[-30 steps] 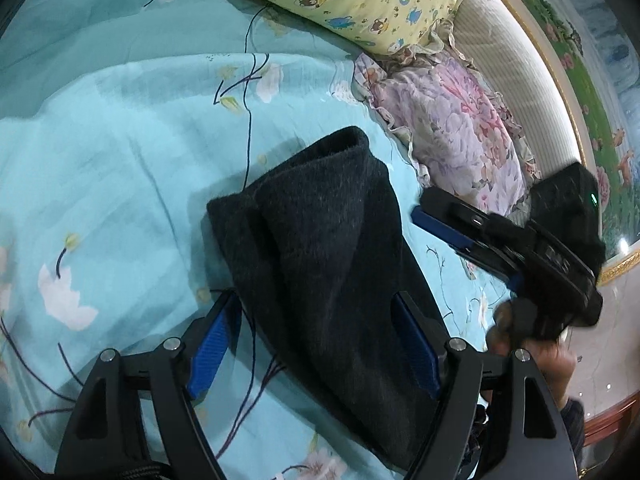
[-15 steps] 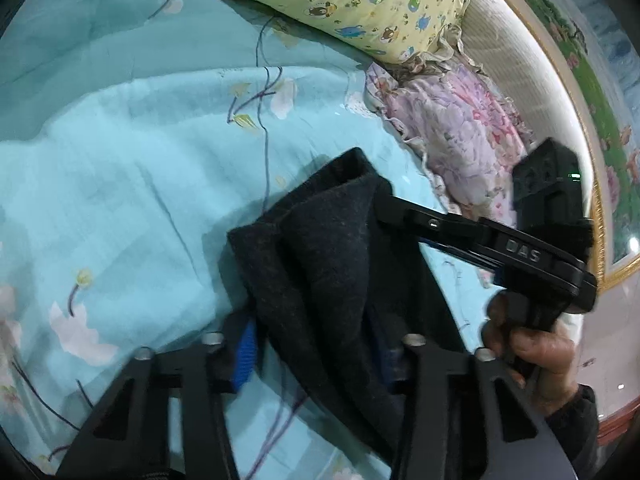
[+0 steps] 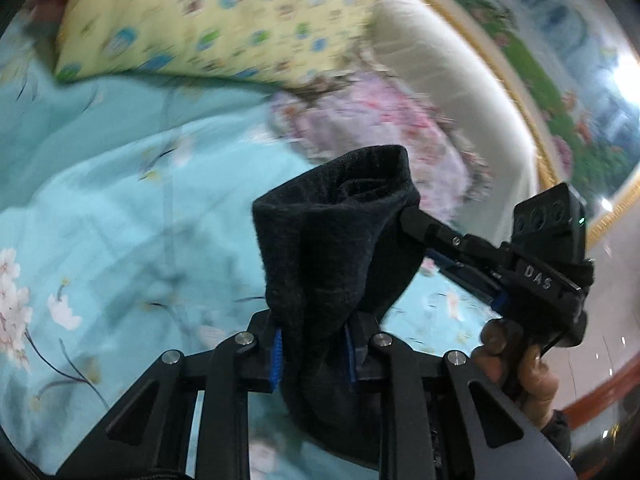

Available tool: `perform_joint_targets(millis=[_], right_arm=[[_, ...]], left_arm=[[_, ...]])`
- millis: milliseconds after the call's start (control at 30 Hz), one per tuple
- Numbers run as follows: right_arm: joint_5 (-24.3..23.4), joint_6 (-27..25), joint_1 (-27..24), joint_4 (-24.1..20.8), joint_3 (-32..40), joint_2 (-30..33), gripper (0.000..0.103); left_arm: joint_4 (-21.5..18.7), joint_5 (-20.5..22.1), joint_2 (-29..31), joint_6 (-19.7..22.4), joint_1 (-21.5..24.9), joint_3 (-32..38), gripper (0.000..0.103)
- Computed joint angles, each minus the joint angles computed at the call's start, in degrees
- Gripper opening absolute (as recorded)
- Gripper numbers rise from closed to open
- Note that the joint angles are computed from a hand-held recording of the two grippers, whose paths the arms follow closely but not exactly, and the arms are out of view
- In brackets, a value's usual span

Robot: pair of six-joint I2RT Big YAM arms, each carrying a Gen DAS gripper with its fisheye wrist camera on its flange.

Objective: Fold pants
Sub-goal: 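Grasp the folded end with the left tool while the right tool grasps beside it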

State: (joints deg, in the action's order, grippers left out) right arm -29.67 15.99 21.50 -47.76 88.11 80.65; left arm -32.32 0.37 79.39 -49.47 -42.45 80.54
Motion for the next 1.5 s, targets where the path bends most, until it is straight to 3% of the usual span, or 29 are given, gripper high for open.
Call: perform_joint_targets(millis=[233,633,1100,1300,1500], right_arm=[[-0.45,5.85,-3.75,7.48,-10.74,-12.41,0.018],[-4.85,11.92,-13.74,12.84,-25.75,-29.40,0.017],[-13.60,14.96,-31.68,11.97,-39.26,-44.58,0.017],[-18.18,14.45,-38.87,10.68,-43.30,-47.53,0.017],[-19.29,13.93,-42.40,9.26,-46.56,-49.68,0.017]], left_arm=[[-2.86,-2.06,2.86,5.02,-6.42,8.03,0.021],[-8.16,-2.10,8.88,10.20,-15.35,17.87,0.021],[-16.82,0.16,20.01,16.74,-23.09,30.75,0.021],[-18.67,0.53,23.33,18.55,-24.82,33.48,0.023],[-21.41,0.89,26.63,20.48,-25.79,36.44,0.027]])
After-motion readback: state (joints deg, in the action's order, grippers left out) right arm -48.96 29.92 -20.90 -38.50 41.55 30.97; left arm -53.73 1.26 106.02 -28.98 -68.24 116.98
